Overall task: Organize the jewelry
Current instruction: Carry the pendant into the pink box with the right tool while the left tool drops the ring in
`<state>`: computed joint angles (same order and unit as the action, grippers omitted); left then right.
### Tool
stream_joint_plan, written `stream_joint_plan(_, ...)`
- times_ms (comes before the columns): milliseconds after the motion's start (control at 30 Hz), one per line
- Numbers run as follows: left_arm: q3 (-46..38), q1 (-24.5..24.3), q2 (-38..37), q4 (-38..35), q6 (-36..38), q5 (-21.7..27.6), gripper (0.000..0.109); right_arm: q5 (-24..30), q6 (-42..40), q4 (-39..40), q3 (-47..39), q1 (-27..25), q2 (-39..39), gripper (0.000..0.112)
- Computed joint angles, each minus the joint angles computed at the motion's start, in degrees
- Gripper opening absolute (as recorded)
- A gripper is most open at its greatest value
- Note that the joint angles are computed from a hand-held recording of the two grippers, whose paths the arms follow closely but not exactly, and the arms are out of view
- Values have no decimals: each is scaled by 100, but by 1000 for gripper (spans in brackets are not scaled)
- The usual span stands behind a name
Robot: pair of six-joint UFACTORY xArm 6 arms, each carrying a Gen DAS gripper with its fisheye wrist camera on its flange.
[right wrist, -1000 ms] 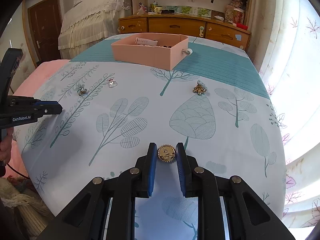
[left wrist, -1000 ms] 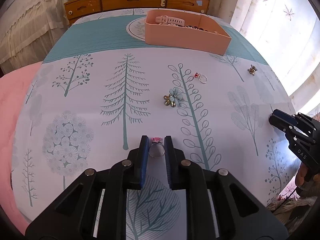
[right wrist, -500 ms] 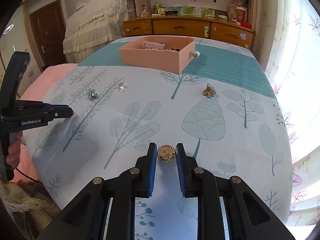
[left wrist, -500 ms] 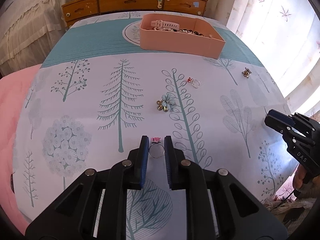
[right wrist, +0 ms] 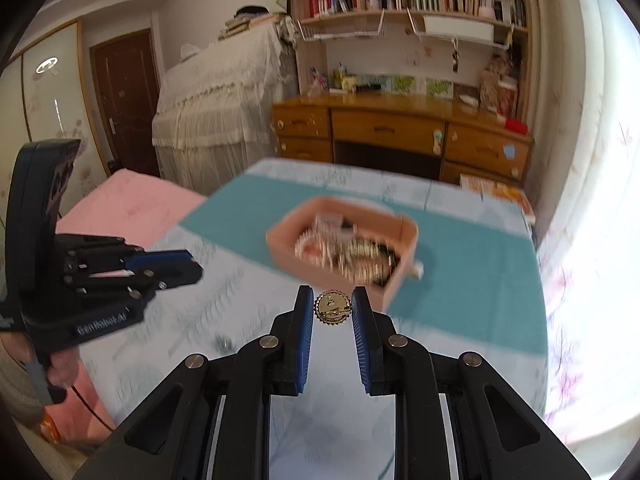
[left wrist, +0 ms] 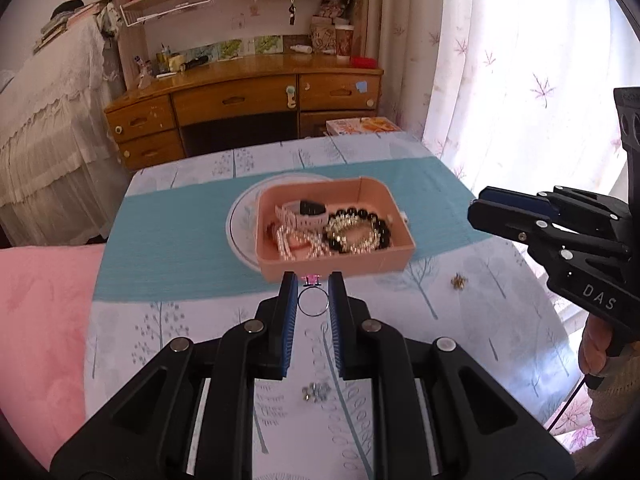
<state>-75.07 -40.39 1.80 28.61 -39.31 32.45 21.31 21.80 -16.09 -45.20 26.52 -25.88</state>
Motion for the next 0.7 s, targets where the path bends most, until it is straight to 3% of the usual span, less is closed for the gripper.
stream_joint_plan(267,-2043,450,1514,-1456,1268,451,13,521,-1185,1730,-2368,-255,1850,19)
stream_joint_plan(433,-3002,626,2453,-1846,1594,954,13,1073,-1564,2745,-3584,-403,3068,19)
stream_joint_plan(700,-3315,808,2926,-2323,1932,1293,14,1289,-2265,4609,-3869,-536,3935,23)
